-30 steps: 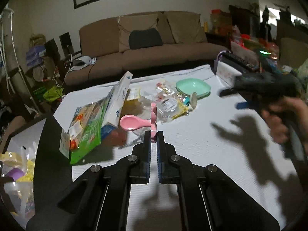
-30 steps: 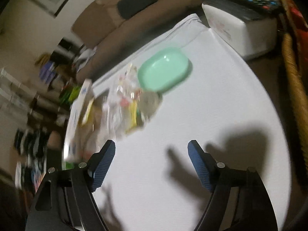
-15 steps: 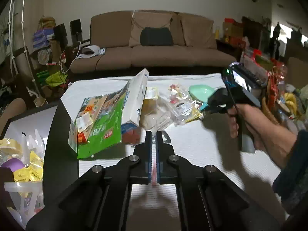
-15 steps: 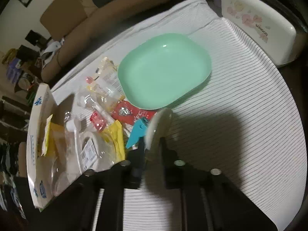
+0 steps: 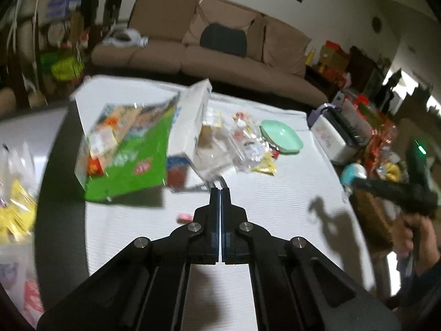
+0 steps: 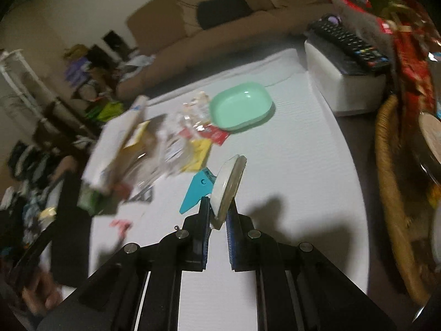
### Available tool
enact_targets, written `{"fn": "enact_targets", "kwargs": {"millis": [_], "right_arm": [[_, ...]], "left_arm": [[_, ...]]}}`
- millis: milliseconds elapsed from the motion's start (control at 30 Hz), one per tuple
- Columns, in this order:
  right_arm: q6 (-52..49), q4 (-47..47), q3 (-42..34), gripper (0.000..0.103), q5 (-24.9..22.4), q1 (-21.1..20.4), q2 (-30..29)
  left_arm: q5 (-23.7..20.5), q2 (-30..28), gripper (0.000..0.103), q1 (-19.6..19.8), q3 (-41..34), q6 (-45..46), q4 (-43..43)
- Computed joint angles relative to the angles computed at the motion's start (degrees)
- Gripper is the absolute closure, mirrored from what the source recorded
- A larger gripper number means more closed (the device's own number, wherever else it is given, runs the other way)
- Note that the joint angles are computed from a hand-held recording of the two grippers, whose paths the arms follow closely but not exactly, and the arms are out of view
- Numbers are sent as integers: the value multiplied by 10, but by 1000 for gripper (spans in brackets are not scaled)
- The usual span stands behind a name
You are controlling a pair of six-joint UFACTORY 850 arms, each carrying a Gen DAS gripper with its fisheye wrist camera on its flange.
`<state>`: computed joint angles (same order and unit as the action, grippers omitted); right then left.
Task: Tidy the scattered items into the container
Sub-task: 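Move the left tool toward the pink flower-shaped spoon on the table, then close the left tool on the pink flower-shaped spoon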
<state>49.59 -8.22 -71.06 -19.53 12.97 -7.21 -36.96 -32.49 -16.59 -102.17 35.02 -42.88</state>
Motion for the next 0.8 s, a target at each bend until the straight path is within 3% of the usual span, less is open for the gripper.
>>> {"fn": "enact_targets", "kwargs": {"millis": [67, 133, 200, 333, 400, 533, 633, 667, 800], "right_arm": [[8, 23, 44, 93, 40, 5, 34], [24, 29, 65, 93, 51, 8, 43], [-44, 107, 63, 93, 46, 6, 29], [-122, 197, 54, 93, 44, 12, 10], [-170, 244, 47, 93, 45, 12, 4], [-166, 217, 33, 93, 45, 18, 0], [-190, 234, 31, 93, 44, 15, -3], [-203, 248, 31, 93, 44, 12, -4], [-238, 287, 34, 93, 45, -1, -7]], "left_arm": [[-10, -9, 98, -1, -10, -40, 37], [-12, -18, 87, -7, -17, -101, 98], [-17, -30, 56, -16, -27, -156, 155], [11, -60, 23, -40, -39, -235, 245], [4, -96, 22, -58, -69, -307, 344], [25, -119, 29, -70, -69, -356, 398], [57, -112, 48, -81, -53, -371, 435], [67, -108, 61, -81, -45, -359, 425], [60, -94, 61, -76, -30, -296, 327]]}}
